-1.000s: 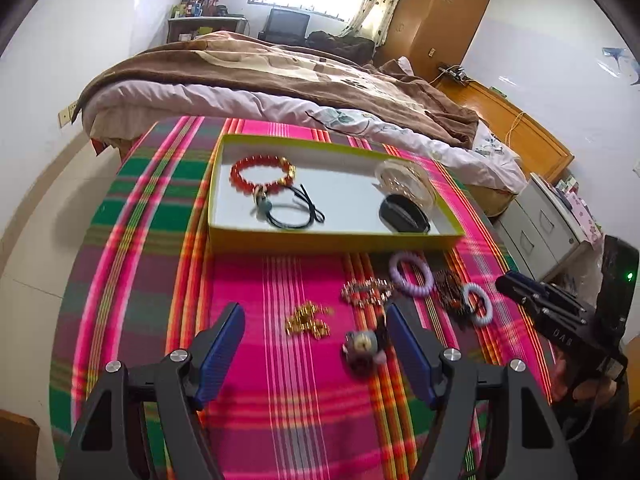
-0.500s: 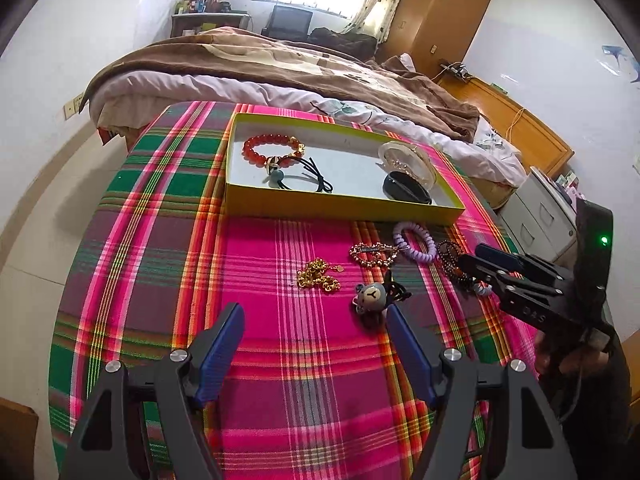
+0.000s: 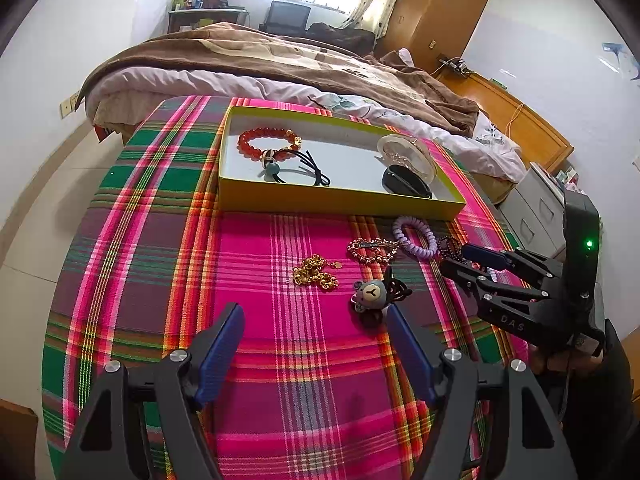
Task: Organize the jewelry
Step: 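Reach the right gripper to the dark beaded bracelet and grasp it, then grasp the bear-head hair tie with the left gripper while the right gripper lifts the bracelet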
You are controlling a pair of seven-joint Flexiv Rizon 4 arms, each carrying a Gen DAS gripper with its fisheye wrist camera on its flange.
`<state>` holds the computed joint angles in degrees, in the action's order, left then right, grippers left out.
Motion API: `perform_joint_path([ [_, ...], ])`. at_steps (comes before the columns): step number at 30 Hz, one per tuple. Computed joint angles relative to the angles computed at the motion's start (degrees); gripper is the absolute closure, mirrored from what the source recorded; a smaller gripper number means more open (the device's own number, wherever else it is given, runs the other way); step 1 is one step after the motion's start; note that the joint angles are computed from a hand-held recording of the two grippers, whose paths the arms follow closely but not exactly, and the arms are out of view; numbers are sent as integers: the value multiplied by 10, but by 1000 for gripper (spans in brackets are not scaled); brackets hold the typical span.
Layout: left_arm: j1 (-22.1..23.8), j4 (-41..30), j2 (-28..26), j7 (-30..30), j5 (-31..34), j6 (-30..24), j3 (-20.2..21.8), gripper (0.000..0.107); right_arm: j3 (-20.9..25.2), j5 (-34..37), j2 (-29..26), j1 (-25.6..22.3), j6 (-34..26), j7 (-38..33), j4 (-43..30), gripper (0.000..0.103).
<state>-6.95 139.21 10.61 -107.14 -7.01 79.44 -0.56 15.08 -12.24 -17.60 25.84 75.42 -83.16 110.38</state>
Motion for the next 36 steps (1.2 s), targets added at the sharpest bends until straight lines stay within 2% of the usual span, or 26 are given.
perform_joint_path([
  [3,-1,-1,-1,1,-1,-2,-1,34,-22,-29,3,15,7,28,9,73],
  [5,-1,-2,-2,0,1,-3,-1,34,-20,-30,3,11,7,32,8,79],
  [8,-1,-5,-4,0,3,-5,-2,34,-19,-33,3,9,10,37,10,95],
  [18,-2,-36,-30,0,26,-24,-13,34,-2,-4,13,-12,44,34,15,95],
  [22,-14,-49,-50,29,13,-23,-11,34,6,18,19,-22,57,31,15,95],
  [25,-8,-72,-65,5,47,-38,-19,34,13,30,24,-29,65,22,17,95],
  [29,-17,-82,-78,5,50,-29,-20,34,22,48,27,-37,70,6,16,95],
  [32,-17,-100,-88,-13,78,-45,-21,34,31,67,29,-45,78,-6,16,95],
  [34,-18,-107,-95,-19,87,-49,-19,37,38,80,30,-50,81,-16,14,95],
  [36,-19,-116,-99,-34,103,-59,-18,46,46,95,30,-57,82,-28,12,95],
])
